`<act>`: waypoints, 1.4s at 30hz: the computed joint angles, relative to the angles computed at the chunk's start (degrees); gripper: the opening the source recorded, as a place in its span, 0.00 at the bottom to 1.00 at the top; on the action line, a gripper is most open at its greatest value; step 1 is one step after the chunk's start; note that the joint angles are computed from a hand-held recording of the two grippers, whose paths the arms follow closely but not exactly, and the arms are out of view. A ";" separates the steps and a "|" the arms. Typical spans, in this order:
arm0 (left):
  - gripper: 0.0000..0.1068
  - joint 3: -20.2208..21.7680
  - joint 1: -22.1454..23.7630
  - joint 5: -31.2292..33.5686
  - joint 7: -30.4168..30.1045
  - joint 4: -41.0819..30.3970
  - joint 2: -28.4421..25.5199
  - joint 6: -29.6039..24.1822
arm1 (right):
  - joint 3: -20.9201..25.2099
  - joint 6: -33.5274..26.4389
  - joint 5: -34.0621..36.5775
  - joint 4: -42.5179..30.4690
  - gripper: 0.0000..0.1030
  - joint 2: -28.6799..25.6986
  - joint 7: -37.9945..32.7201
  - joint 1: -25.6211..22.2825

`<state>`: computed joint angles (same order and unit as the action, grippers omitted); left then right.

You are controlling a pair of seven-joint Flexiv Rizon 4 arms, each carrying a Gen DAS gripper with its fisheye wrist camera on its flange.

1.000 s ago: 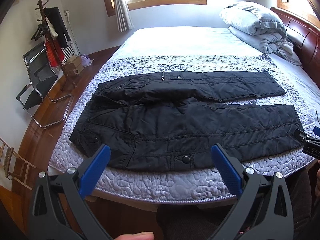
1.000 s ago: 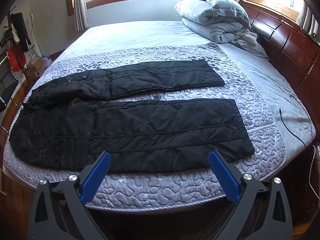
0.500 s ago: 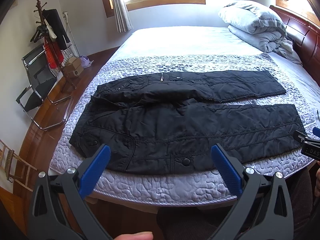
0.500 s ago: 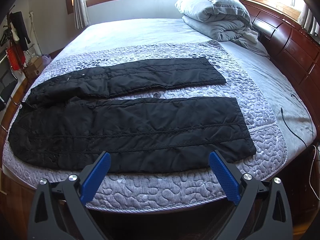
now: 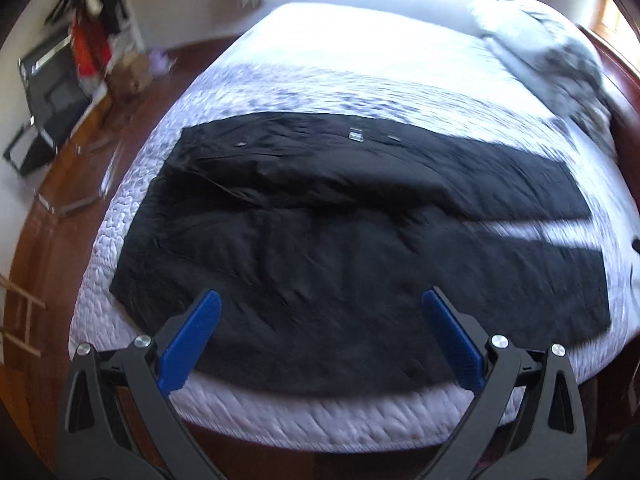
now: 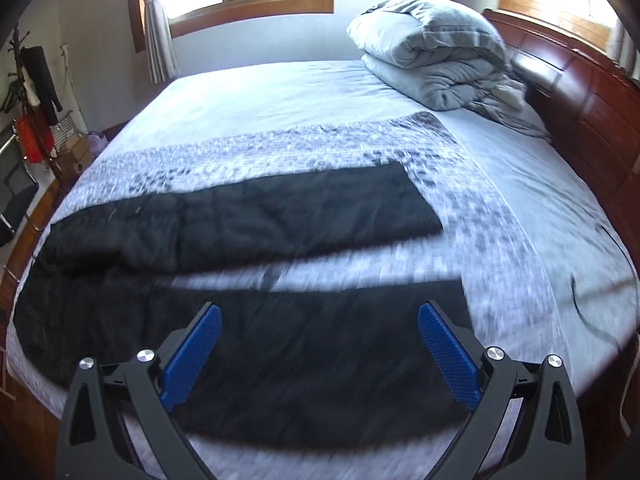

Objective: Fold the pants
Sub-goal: 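Grasp the waistband with the left gripper while the right gripper grasps a leg hem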

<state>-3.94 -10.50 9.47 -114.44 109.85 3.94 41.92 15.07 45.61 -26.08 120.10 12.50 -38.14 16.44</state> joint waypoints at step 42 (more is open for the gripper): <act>0.10 4.88 9.77 -17.36 9.70 -48.75 -45.31 -29.33 | -11.08 -7.61 22.90 -38.47 0.97 -42.63 -33.83 -13.29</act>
<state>0.93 -0.72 -7.90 -104.74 61.10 -41.37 12.59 4.00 38.00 -3.17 81.62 -30.12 -71.97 3.15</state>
